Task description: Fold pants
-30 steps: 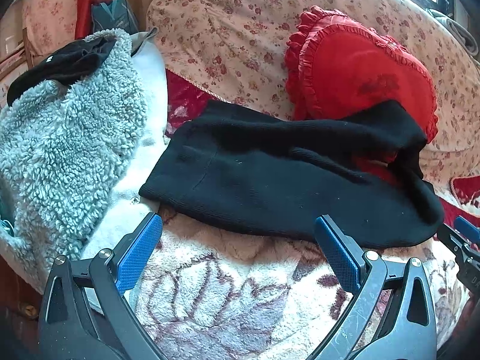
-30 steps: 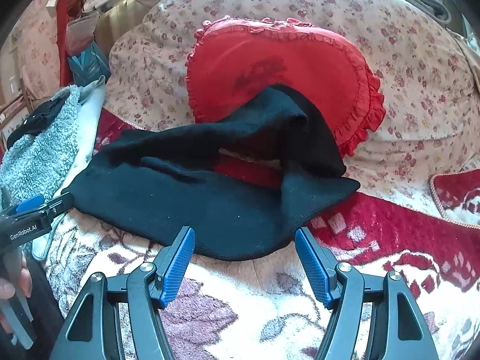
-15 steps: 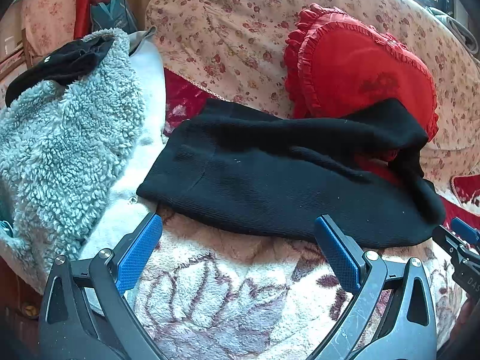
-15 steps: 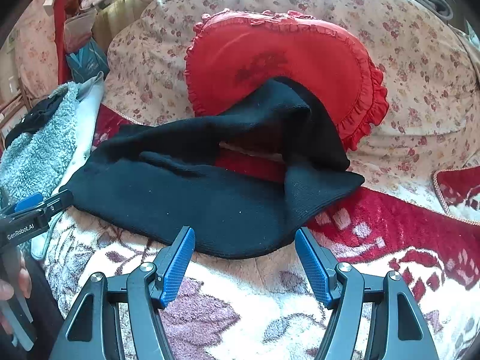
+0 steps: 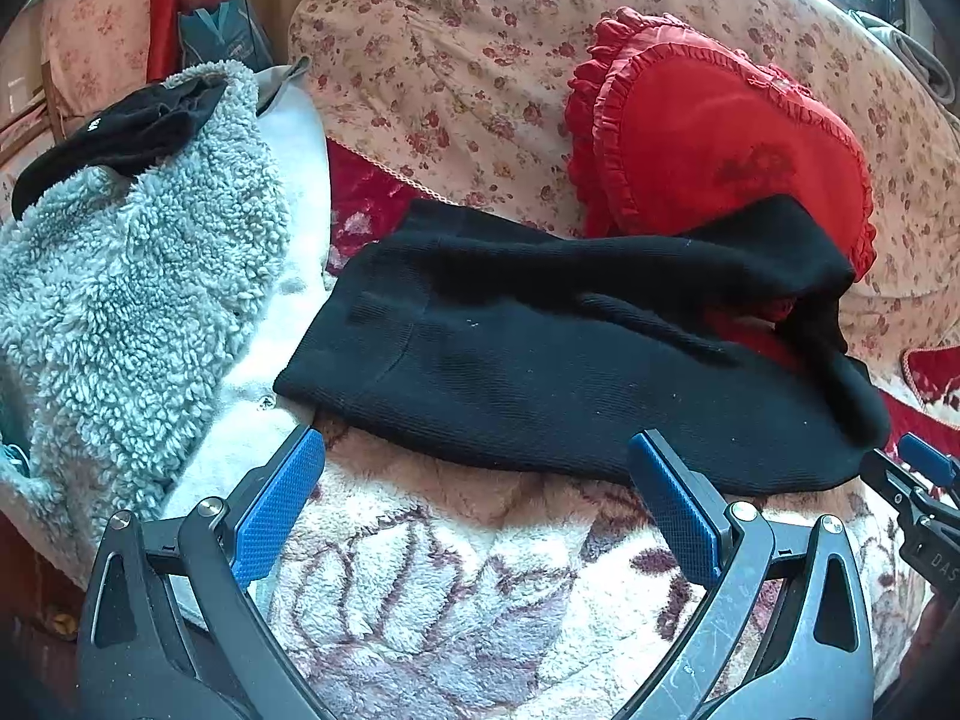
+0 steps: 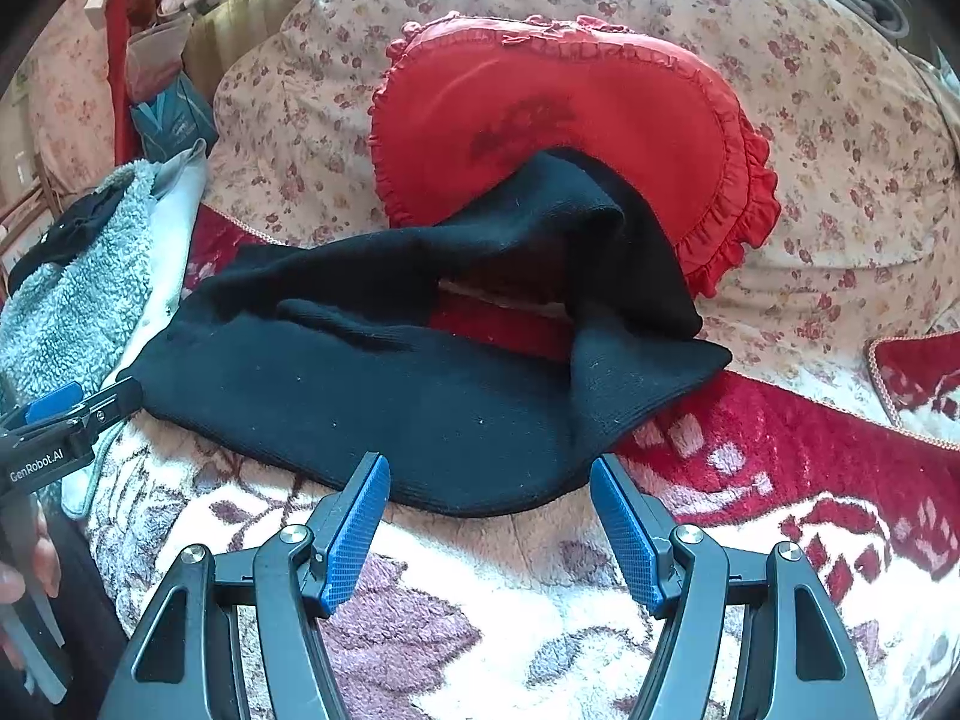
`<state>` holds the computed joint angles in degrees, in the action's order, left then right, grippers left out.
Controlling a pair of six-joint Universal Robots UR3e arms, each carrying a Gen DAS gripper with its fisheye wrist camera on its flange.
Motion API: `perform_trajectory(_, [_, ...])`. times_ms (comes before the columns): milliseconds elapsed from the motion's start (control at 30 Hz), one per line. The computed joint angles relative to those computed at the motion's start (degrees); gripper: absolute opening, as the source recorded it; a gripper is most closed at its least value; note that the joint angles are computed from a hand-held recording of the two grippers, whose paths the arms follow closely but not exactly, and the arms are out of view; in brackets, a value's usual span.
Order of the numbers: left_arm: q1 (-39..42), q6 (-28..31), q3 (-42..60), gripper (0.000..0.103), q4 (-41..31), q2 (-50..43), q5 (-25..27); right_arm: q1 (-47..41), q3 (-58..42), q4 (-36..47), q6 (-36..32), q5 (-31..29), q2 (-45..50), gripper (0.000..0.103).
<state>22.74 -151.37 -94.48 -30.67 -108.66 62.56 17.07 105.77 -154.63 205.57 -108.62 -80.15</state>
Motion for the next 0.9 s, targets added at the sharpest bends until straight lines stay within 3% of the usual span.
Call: perform_trajectory(900, [-0.9, -0.99, 2.34, 0.102, -1.9, -1.92, 1.33, -0.2, -0.44, 0.24, 0.19, 1.47, 1.6, 0.068])
